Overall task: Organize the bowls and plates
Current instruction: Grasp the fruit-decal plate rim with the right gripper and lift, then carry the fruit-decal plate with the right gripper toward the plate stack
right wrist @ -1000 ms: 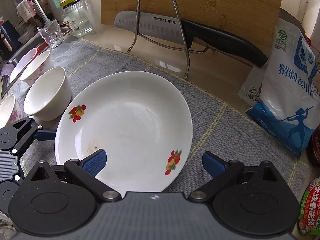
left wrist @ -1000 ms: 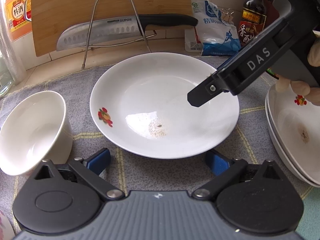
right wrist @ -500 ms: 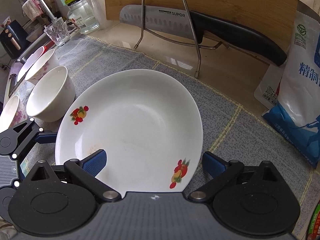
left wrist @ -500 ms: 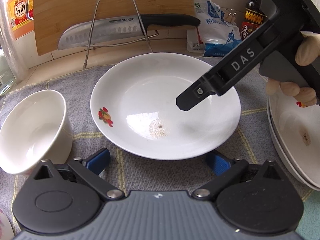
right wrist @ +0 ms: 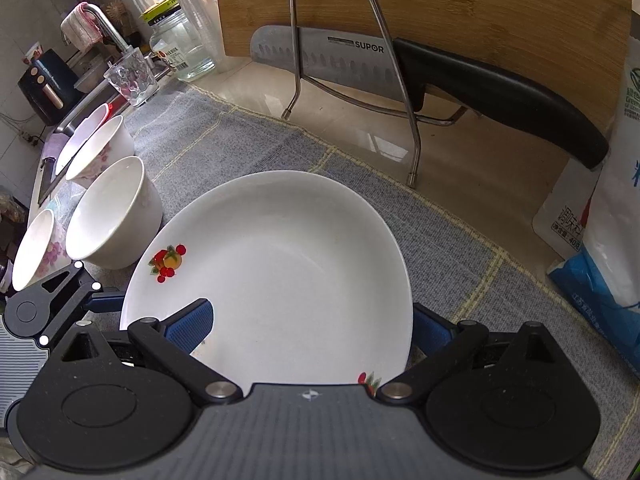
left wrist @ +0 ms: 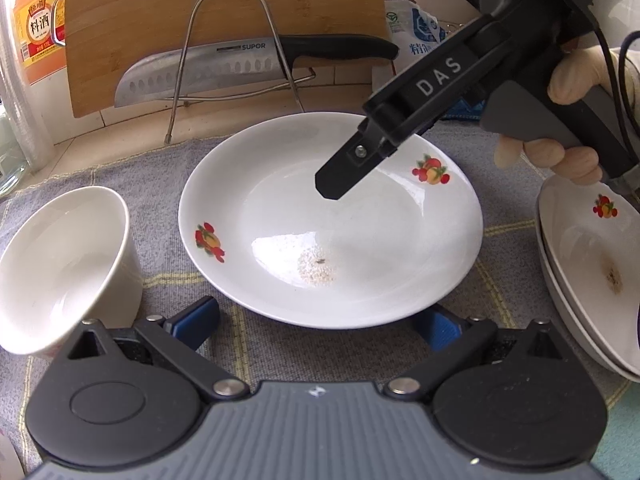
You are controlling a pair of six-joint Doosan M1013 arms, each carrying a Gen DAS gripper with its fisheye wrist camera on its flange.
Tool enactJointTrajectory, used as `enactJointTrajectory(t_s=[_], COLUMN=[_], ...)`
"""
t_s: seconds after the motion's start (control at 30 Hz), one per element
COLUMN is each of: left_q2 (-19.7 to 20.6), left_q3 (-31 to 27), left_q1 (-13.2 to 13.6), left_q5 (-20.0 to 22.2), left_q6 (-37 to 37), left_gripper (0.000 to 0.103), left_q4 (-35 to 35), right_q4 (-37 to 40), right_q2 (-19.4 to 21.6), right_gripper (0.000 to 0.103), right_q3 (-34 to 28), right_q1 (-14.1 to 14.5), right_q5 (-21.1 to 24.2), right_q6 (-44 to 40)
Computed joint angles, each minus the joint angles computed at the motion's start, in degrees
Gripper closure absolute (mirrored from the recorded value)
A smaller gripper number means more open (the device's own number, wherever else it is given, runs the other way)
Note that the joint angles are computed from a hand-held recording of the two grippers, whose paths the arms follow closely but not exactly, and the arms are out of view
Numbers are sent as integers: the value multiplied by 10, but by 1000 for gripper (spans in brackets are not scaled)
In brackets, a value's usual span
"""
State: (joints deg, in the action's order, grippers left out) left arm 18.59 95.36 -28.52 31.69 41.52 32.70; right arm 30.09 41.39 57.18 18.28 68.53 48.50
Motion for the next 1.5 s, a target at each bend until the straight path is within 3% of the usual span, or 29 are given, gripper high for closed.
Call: enactJointTrajectory(t_s=[0.7, 1.13, 1.5], left_q2=[-8, -8, -12], left_q3=[20, 24, 25], left_q1=[-3, -1, 5], left_q5=[-30, -53, -56], left_q6=[-48, -26, 29], left_gripper=[1, 1, 1], left_q4=[55, 64, 17], right_q4=[37, 38, 41], right_q2=[69, 71, 61], right_gripper=[1, 0, 0], right_q3=[-120, -126, -110], right_q1=[-1, -1, -1], right_q5=[127, 138, 138], right_q6=[-19, -22, -18])
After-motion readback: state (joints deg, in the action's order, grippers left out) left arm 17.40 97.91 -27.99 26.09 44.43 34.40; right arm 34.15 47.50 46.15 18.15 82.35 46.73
